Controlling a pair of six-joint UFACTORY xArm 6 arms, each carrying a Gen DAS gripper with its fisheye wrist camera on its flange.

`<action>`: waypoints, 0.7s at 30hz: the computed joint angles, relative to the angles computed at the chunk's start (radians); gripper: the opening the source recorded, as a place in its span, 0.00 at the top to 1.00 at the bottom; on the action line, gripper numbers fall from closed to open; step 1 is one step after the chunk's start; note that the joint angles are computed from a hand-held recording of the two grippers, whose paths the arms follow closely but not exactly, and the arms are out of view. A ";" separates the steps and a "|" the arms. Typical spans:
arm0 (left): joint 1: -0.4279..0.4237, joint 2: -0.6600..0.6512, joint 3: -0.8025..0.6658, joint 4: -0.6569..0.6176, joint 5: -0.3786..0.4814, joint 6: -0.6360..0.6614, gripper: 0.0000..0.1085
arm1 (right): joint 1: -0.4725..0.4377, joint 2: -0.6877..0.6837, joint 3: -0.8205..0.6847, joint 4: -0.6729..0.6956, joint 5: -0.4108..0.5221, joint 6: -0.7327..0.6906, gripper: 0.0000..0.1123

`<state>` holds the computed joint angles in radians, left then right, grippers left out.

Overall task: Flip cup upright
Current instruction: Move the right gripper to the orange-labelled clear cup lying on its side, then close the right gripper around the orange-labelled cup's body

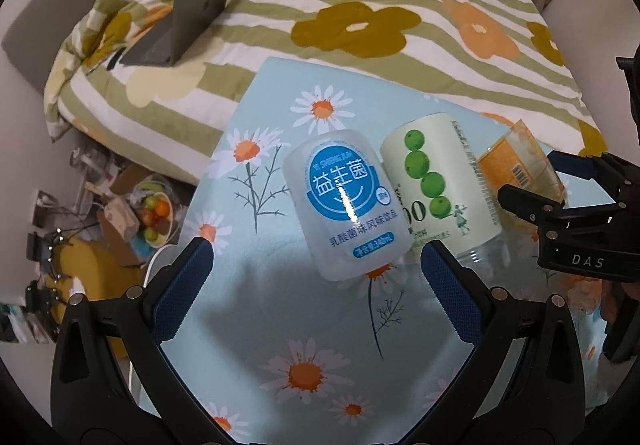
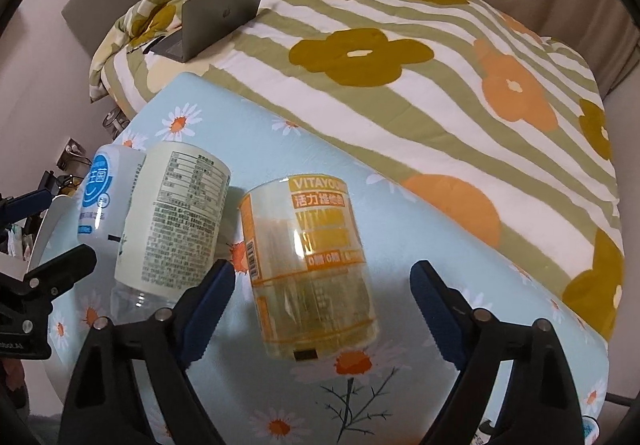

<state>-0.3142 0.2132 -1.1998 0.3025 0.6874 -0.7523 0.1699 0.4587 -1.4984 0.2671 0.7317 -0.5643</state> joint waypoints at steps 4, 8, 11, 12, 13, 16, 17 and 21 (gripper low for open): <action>0.002 0.005 -0.002 -0.007 0.002 0.006 0.05 | 0.006 0.021 -0.016 -0.008 0.001 -0.001 0.32; 0.004 0.005 0.002 -0.010 -0.002 0.011 0.05 | 0.010 0.036 -0.024 -0.023 0.001 -0.002 0.36; 0.004 0.004 0.007 -0.009 -0.008 0.014 0.05 | 0.011 0.049 -0.032 -0.028 0.002 -0.006 0.49; 0.004 0.002 0.010 -0.011 -0.011 0.015 0.05 | 0.011 0.053 -0.035 -0.028 0.002 -0.006 0.49; 0.004 0.001 0.012 -0.013 -0.013 0.015 0.05 | 0.011 0.050 -0.030 -0.026 -0.006 -0.008 0.49; 0.002 -0.008 0.018 -0.008 -0.016 0.010 0.05 | 0.011 0.041 -0.021 -0.021 -0.011 -0.009 0.49; 0.001 -0.013 0.021 -0.005 -0.017 0.007 0.05 | 0.010 0.034 -0.015 -0.018 -0.015 -0.009 0.49; -0.008 -0.046 0.038 0.016 -0.016 -0.011 0.05 | 0.008 -0.014 0.026 -0.006 -0.030 -0.006 0.49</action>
<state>-0.3219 0.1669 -1.1622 0.3184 0.6711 -0.7631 0.1777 0.4448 -1.4720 0.2611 0.7020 -0.5705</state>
